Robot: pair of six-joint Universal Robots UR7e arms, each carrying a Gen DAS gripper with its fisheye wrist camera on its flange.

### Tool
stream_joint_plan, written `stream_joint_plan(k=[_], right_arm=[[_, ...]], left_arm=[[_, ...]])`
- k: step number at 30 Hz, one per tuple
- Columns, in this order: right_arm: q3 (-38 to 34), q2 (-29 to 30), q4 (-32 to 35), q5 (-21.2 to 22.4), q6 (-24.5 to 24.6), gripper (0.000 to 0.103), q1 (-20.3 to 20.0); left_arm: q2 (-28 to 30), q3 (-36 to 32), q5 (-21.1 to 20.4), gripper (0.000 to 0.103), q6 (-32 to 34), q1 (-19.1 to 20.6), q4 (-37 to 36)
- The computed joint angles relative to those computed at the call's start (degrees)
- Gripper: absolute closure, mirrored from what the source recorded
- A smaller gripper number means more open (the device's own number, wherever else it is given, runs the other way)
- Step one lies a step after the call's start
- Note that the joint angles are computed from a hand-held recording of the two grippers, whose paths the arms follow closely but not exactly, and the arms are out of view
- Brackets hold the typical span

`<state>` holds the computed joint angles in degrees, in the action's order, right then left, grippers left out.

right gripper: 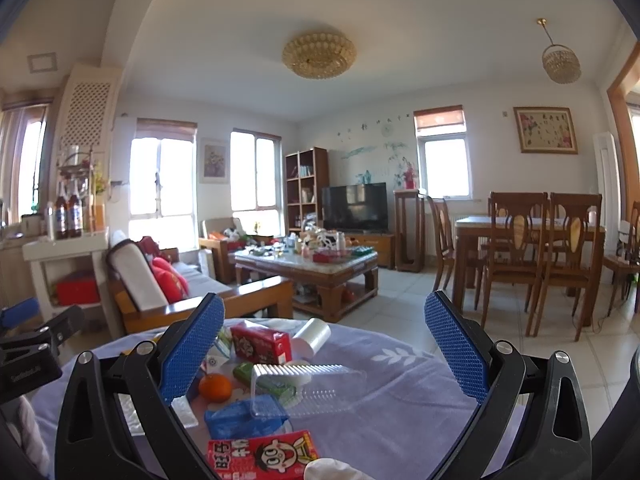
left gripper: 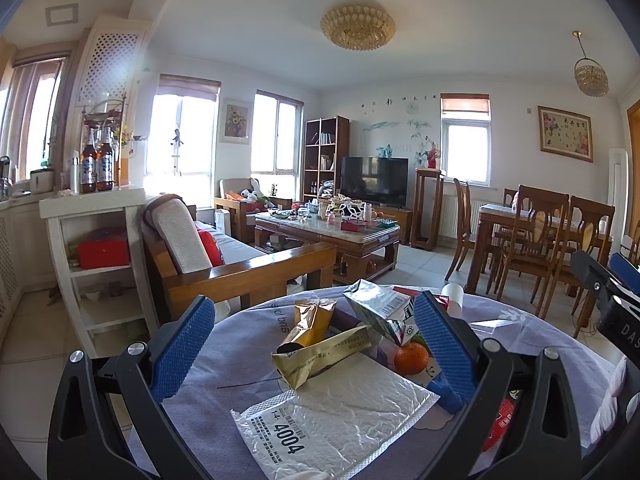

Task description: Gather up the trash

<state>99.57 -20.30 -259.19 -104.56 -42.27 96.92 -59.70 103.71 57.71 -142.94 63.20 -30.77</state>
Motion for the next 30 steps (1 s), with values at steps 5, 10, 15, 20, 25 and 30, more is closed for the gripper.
stream_joint_plan(k=[5, 10, 15, 20, 25, 30], right_arm=[[0.1, -0.2, 0.1, -0.3, 0.2, 0.004, 0.0], [0.1, -0.4, 0.5, -0.7, 0.3, 0.004, 0.0], [-0.3, -0.8, 2.8, -1.9, 0.9, 0.004, 0.1], [1.1, -5.9, 19.9, -3.0, 3.5, 0.004, -0.3], [-3.1, -12.9, 49.5, -3.2, 12.4, 0.004, -1.2], [-9.9, -11.4, 61.7, -0.6, 10.7, 0.004, -0.5]], left_arm=[[1.1, -3.2, -1.8, 0.005, -3.0, 0.3, 5.5], [0.6, -3.3, 0.2, 0.005, -4.9, 0.8, 7.4], [0.9, -5.7, 0.3, 0.005, -9.6, 1.8, 12.3], [6.3, -22.5, 5.8, 0.005, -21.0, 5.8, 40.0], [19.9, -49.1, 6.3, 0.005, -26.7, 8.9, 70.0], [31.7, -67.7, -0.6, 0.005, -24.0, 8.5, 83.9]])
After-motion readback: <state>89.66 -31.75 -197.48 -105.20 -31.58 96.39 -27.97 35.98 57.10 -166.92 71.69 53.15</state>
